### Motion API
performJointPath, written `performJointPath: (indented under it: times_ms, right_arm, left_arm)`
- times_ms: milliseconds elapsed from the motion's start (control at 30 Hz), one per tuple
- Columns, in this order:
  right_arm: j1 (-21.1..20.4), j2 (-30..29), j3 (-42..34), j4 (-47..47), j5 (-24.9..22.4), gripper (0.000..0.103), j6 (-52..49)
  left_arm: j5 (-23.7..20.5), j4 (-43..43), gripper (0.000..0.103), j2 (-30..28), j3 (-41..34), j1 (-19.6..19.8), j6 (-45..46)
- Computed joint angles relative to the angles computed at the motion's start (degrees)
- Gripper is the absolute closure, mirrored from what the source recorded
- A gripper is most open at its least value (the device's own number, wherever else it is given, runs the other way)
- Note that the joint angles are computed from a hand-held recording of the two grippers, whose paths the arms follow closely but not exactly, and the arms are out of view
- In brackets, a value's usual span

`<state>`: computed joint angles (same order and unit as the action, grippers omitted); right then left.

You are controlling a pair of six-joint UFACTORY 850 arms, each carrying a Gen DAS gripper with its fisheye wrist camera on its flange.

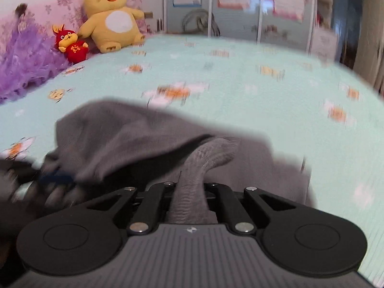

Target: Fold clothes

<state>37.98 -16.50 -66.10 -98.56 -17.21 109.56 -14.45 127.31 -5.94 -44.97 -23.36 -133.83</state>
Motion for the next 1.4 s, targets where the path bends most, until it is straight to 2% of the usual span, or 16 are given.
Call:
performJointPath:
  times_ms: [167,233,267,300,467,533,667,833,867,900,967,1000,1133,1233,1333,1400]
  right_arm:
    - [-2.69,-5.46,-14.76,-8.82,-6.00,0.099,6.01]
    - [-3.44,-7.14,-18.25,-8.98,-7.09,0.078,9.22]
    - [-3.71,-7.82,-19.37,-7.33,-7.02,0.046,9.28]
    - [-3.99,-8.51,-20.44,-6.11,-6.96,0.027,9.75]
    - [-1.09,-3.69,-6.66,-18.74,-10.74,0.028,27.98]
    - [0.89,-2.23,-1.26,-16.85,-10.37,0.028,29.29]
    - [3.22,-3.69,1.63,-1.08,-5.28,0.028,17.82]
    - [5.17,-8.55,-2.21,9.86,-8.87,0.026,-1.94]
    - [5.66,-9.59,-3.18,10.19,-11.03,0.033,-5.07]
    - [5.56,-9.88,-3.54,9.78,-11.16,0.063,-5.80]
    - [3.66,-8.64,-3.10,9.72,-7.40,0.095,-4.24]
    - [2.90,-7.44,-2.14,7.48,-7.92,0.098,-1.51]
    - [-1.49,-1.15,2.25,-2.36,-14.62,0.098,10.46]
    - [-6.39,3.19,4.28,-0.18,-25.40,0.097,15.90]
    - [-10.68,7.31,6.40,7.13,-28.39,0.088,18.52]
    - [-10.16,10.29,10.44,4.05,-28.36,0.086,23.68]
  left_arm:
    - [0.78,5.67,0.043,-1.10,-0.56,1.57,-6.45]
    - [1.20,8.48,0.043,-1.67,-0.74,2.03,-9.91]
    - [1.22,9.13,0.043,-1.95,-0.82,2.06,-10.54]
    - [0.94,10.02,0.043,-2.22,-0.77,2.00,-11.19]
    - [-0.45,10.99,0.041,-3.94,-0.65,1.25,-11.49]
    - [-1.19,9.15,0.040,-4.66,-0.99,0.72,-9.67]
    - [-2.73,4.24,0.036,-5.69,-1.68,-0.36,-4.31]
    - [-2.60,-0.12,0.035,-5.30,-1.58,-0.72,0.59]
    - [-2.45,-0.74,0.035,-5.19,-1.55,-0.76,1.33]
    - [-2.29,-1.42,0.035,-5.07,-1.53,-0.79,2.13]
    - [-2.20,-2.21,0.035,-4.76,-1.29,-0.86,2.83]
    - [-2.26,-2.50,0.035,-4.79,-1.29,-0.92,3.15]
    - [-2.54,-3.55,0.035,-4.93,-1.36,-1.16,4.26]
    - [-2.74,-4.31,0.034,-4.99,-1.42,-1.34,4.83]
    - [-2.88,-5.13,0.034,-5.07,-1.51,-1.48,5.52]
    - [-2.80,-6.64,0.034,-5.11,-1.74,-1.58,6.97]
